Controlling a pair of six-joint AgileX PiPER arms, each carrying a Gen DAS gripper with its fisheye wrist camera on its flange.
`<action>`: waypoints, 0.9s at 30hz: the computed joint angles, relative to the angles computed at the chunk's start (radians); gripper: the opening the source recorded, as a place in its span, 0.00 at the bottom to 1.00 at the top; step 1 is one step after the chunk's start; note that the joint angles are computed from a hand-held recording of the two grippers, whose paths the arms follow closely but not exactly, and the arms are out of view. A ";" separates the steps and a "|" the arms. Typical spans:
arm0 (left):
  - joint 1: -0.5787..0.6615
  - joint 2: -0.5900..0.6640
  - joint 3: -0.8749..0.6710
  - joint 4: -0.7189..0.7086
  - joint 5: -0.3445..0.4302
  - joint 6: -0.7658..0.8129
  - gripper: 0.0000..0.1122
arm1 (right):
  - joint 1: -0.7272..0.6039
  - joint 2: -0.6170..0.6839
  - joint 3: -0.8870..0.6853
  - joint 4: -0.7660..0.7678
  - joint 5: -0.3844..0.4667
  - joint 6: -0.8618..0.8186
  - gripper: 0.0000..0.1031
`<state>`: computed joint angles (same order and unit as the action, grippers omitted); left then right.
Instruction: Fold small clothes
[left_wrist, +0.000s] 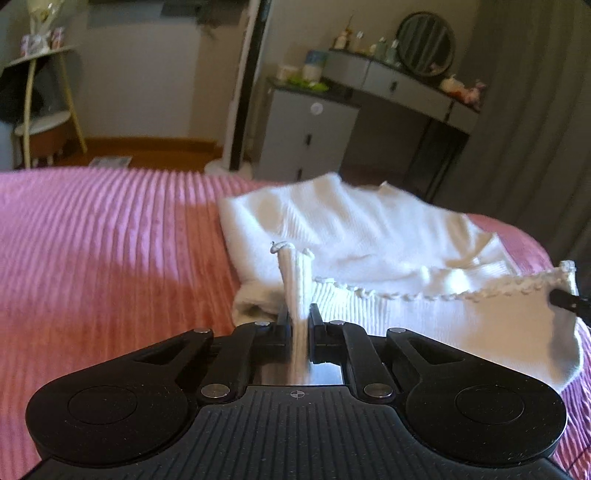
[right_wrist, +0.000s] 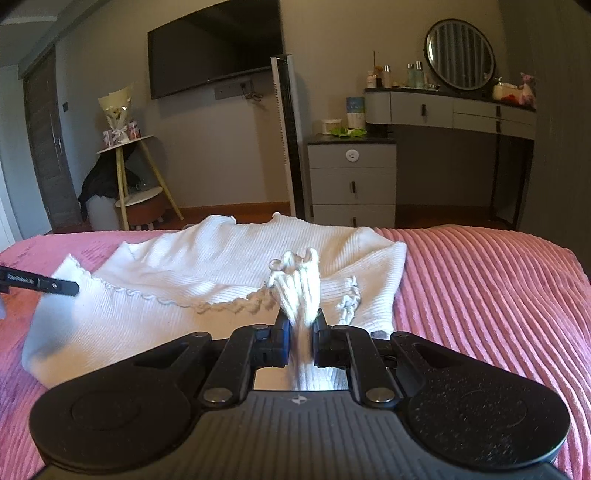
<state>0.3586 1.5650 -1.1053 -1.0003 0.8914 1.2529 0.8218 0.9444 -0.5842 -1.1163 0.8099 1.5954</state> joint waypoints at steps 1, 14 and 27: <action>0.006 -0.013 -0.001 -0.011 0.017 0.009 0.09 | 0.015 -0.001 0.000 -0.010 0.015 0.006 0.10; -0.120 0.033 -0.174 -0.081 -0.108 -0.079 0.09 | -0.234 0.192 -0.147 -0.167 -0.098 0.001 0.10; -0.313 0.437 -0.647 0.159 -0.304 -0.400 0.09 | -0.641 0.701 -0.549 -0.124 -0.396 -0.179 0.10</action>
<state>0.0451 2.0016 -1.7526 -0.8410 0.5872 0.8533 0.1806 1.6454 -1.1330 -1.2405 0.4140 1.4160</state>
